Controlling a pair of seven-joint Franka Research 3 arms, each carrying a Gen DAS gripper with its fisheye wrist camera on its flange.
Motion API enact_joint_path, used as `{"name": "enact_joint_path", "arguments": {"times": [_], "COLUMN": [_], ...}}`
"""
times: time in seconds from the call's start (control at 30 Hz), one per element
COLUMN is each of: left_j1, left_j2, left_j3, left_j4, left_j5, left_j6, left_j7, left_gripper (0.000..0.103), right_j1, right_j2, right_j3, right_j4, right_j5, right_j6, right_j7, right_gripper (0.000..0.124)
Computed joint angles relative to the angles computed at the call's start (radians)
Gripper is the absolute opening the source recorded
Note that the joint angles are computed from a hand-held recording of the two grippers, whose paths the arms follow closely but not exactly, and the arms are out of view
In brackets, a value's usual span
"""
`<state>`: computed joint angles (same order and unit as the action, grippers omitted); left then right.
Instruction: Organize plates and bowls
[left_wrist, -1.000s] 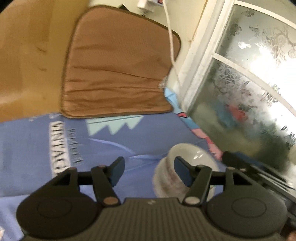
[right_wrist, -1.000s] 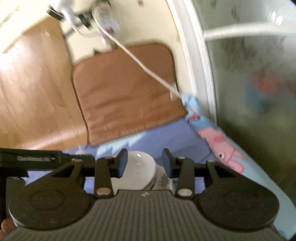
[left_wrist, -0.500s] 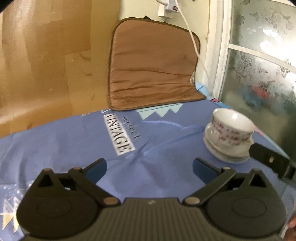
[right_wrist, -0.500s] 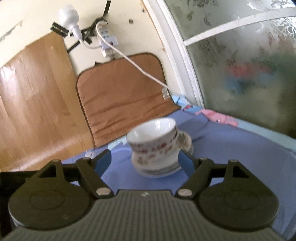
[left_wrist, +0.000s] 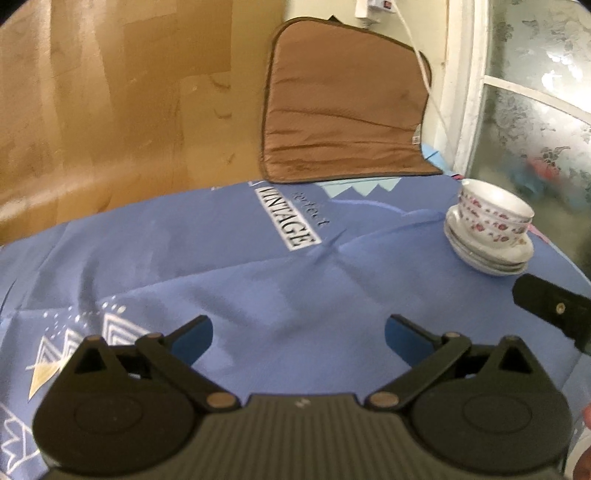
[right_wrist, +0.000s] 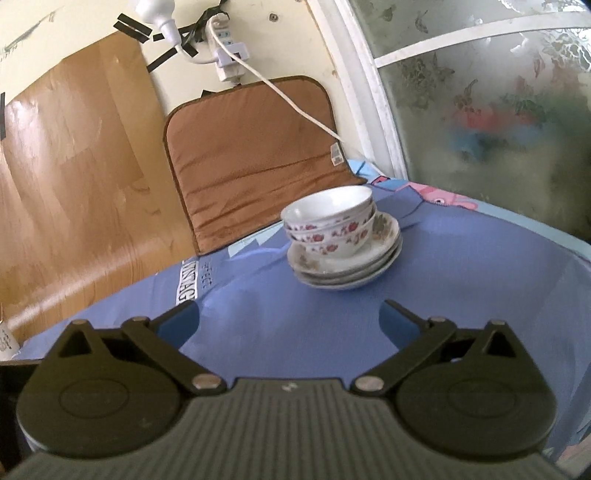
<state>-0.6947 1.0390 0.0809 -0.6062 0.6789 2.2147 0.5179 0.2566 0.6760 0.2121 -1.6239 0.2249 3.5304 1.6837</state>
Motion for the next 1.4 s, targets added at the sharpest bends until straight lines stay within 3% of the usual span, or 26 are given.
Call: {"name": "enact_joint_path", "arguments": {"times": [0.2, 0.33, 0.7, 0.9, 1.0, 1.17, 1.4], "left_j1": [-0.009, -0.022, -0.059, -0.065, -0.067, -0.062, -0.066], "left_j2": [-0.116, -0.15, -0.135, -0.163, -0.158, -0.192, -0.169], "left_j3": [0.0, 0.006, 0.012, 0.011, 0.003, -0.008, -0.013], "left_j4": [-0.193, -0.249, -0.209, -0.25, -0.232, -0.285, -0.242], "left_j5": [0.058, 0.124, 0.228, 0.265, 0.26, 0.274, 0.269], "left_j6": [0.025, 0.022, -0.075, -0.067, -0.103, -0.078, -0.124], "left_j7": [-0.099, -0.161, -0.166, -0.205, -0.204, -0.234, -0.215], "left_gripper": [0.103, 0.103, 0.103, 0.103, 0.103, 0.103, 0.103], "right_j1": [-0.013, -0.02, -0.073, -0.089, -0.095, -0.115, -0.131], "right_j2": [-0.008, -0.011, -0.019, -0.023, -0.026, -0.03, -0.034], "right_j3": [0.022, 0.033, 0.082, 0.091, 0.093, 0.107, 0.114], "right_j4": [-0.016, -0.023, -0.052, -0.067, -0.076, -0.09, -0.103], "right_j5": [-0.02, -0.039, -0.102, -0.13, -0.142, -0.174, -0.209], "right_j6": [-0.003, 0.002, 0.009, 0.02, 0.027, 0.032, 0.044], "right_j7": [0.01, 0.017, 0.081, 0.115, 0.131, 0.164, 0.202], "right_gripper": [0.103, 0.103, 0.103, 0.103, 0.103, 0.103, 0.103]}}
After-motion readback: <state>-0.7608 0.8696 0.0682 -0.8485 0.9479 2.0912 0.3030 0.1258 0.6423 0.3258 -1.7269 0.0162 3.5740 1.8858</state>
